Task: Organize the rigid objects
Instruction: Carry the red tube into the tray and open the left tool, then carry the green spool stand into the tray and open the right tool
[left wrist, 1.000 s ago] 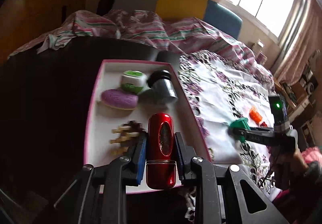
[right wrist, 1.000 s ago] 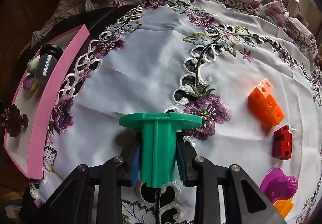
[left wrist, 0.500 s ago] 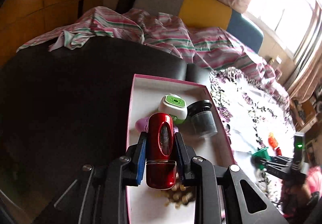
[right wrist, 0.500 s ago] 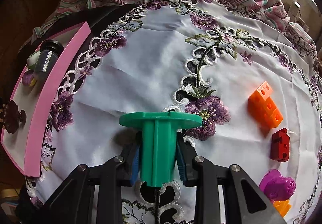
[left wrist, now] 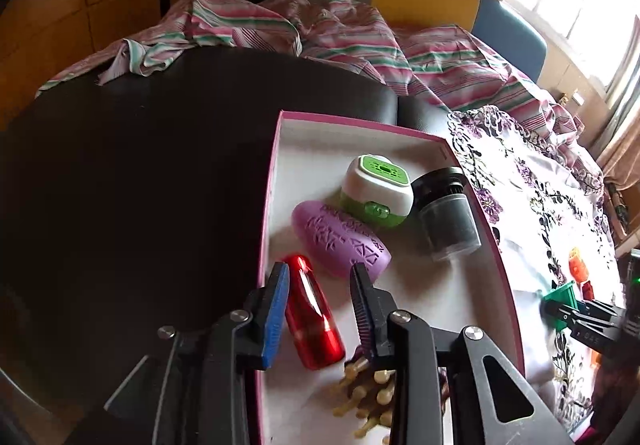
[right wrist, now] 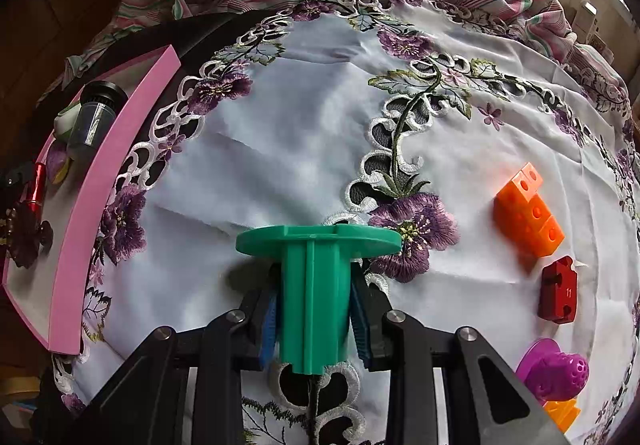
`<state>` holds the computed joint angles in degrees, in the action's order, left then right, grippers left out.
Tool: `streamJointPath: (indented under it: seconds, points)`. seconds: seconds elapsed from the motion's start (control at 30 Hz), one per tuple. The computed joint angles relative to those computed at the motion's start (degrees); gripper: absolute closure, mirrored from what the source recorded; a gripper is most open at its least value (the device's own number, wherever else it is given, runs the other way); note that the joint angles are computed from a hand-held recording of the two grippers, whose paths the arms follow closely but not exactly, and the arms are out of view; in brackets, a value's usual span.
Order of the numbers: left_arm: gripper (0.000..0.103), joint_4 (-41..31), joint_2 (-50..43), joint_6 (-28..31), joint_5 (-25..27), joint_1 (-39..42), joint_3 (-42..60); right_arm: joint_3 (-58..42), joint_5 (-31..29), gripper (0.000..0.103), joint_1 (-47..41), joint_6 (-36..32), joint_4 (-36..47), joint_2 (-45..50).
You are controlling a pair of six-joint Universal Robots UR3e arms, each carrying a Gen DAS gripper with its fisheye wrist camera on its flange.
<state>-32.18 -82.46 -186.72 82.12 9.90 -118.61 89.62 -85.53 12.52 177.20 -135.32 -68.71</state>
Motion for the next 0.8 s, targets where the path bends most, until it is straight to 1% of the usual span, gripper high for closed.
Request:
streamJointPath:
  seconds: [0.07, 0.1, 0.13, 0.17, 0.2, 0.3, 0.4, 0.57, 0.63, 0.8]
  points:
    - [0.068, 0.6, 3.0, -0.6, 1.3, -0.3, -2.0, -0.1, -0.2, 0.073, 0.1, -0.1, 0.0, 0.1]
    - [0.064, 0.8, 4.6, -1.1, 2.6, -0.9, -2.8, -0.1, -0.2, 0.073, 0.1, -0.2, -0.1, 0.1]
    - [0.056, 1.2, 6.3, -1.7, 4.3, -1.8, -3.7, 0.0, -0.3, 0.073, 0.1, -0.2, -0.2, 0.2]
    - [0.051, 1.7, 7.3, -2.4, 5.5, -2.7, -3.9, 0.0, -0.3, 0.073, 0.1, -0.2, -0.2, 0.2]
    - [0.044, 2.2, 8.5, -2.9, 6.3, -3.4, -4.4, 0.1, -0.3, 0.073, 0.1, -0.3, -0.4, 0.1]
    - [0.044, 2.2, 11.4, -3.3, 8.2, -5.7, -5.0, 0.3, -0.4, 0.073, 0.1, -0.3, -0.5, 0.2]
    - [0.044, 2.1, 13.0, -3.5, 11.9, -8.9, -4.4, 0.4, -0.4, 0.073, 0.0, -0.4, -0.6, 0.1]
    - [0.043, -1.3, 15.9, -3.3, 12.6, -10.0, -4.0, 0.6, -0.8, 0.073, 0.1, -0.8, -1.0, 0.1]
    - [0.043, -1.5, 16.9, -3.9, 13.8, -11.2, -4.6, 1.0, -0.9, 0.073, 0.1, -0.9, -1.4, 0.0]
    - [0.043, -2.8, 18.8, -4.2, 14.8, -12.8, -6.2, 1.7, -1.3, 0.073, 0.2, -1.0, -2.6, 0.0]
